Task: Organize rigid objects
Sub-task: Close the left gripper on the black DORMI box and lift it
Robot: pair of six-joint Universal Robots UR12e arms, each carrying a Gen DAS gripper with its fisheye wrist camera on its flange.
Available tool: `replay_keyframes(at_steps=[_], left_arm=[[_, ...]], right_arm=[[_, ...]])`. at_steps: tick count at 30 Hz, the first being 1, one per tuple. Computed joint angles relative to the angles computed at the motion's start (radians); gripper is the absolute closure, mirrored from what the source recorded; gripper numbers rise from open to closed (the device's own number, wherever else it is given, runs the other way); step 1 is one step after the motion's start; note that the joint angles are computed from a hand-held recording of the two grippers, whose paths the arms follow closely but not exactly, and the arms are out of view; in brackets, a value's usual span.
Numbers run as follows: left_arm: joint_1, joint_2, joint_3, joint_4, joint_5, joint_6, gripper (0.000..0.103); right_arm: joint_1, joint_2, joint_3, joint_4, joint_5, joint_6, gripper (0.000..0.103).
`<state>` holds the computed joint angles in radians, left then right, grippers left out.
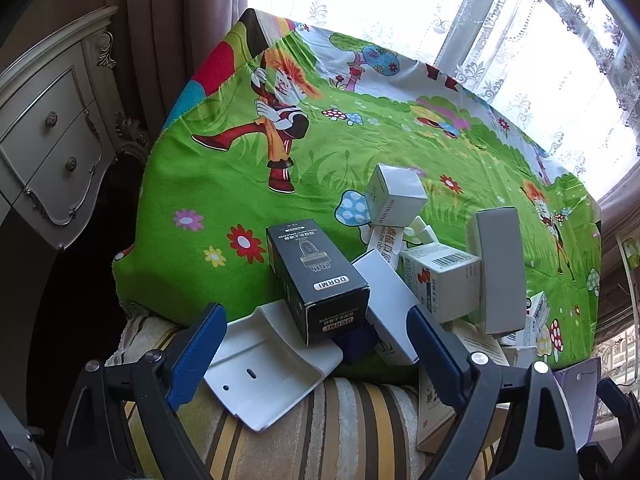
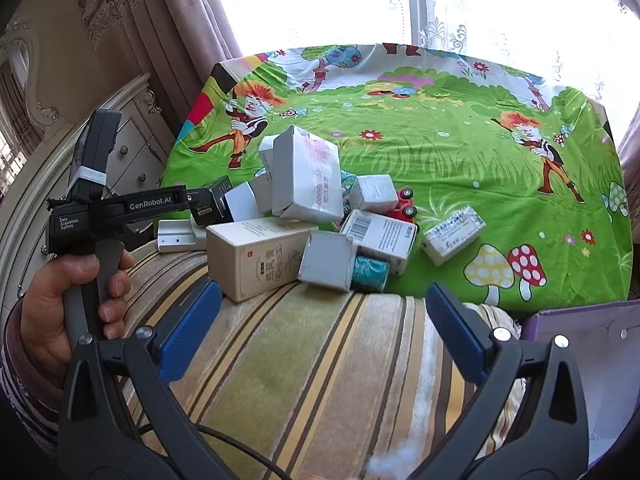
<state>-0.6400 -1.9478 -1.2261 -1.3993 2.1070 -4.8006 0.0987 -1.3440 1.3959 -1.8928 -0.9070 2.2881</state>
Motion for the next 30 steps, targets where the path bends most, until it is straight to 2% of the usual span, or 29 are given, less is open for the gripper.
replay_keyframes(at_steps=[5,10,11,13,14,15,19,22,28,30], left_arm=[[0.015,-0.016,0.024,-0.039,-0.014,0.026,0.013],[0.028,-0.022,0.023,-0.044,-0.045,0.041,0.023],[0.029,-0.022,0.02,-0.039,-0.052,0.044,0.025],[0.03,-0.023,0.02,-0.042,-0.057,0.042,0.038],[0.031,-0.022,0.017,-0.038,-0.062,0.042,0.041],[0.032,-0.021,0.012,-0.031,-0.067,0.043,0.047],[0.03,-0.016,0.0,-0.014,-0.065,0.031,0.057],[0.028,-0.013,-0.006,-0.004,-0.063,0.027,0.057],[0.022,-0.007,-0.017,0.011,-0.044,0.007,0.059],[0.02,-0.006,-0.022,0.018,-0.037,-0.001,0.06]], right_arm=[[0.03,0.032,-0.029,-0.02,-0.011,0.037,0.0],[0.059,0.049,-0.039,-0.052,-0.031,0.049,0.0],[0.065,0.051,-0.04,-0.067,-0.039,0.058,0.0],[0.08,0.055,-0.039,-0.101,-0.059,0.073,0.0],[0.088,0.055,-0.034,-0.127,-0.069,0.079,0.0],[0.097,0.056,-0.029,-0.156,-0.088,0.083,0.0],[0.137,0.062,-0.018,-0.231,-0.179,0.077,0.002],[0.159,0.068,-0.014,-0.261,-0.227,0.059,0.006],[0.181,0.092,-0.034,-0.245,-0.291,0.057,0.03],[0.18,0.097,-0.039,-0.227,-0.29,0.06,0.047]])
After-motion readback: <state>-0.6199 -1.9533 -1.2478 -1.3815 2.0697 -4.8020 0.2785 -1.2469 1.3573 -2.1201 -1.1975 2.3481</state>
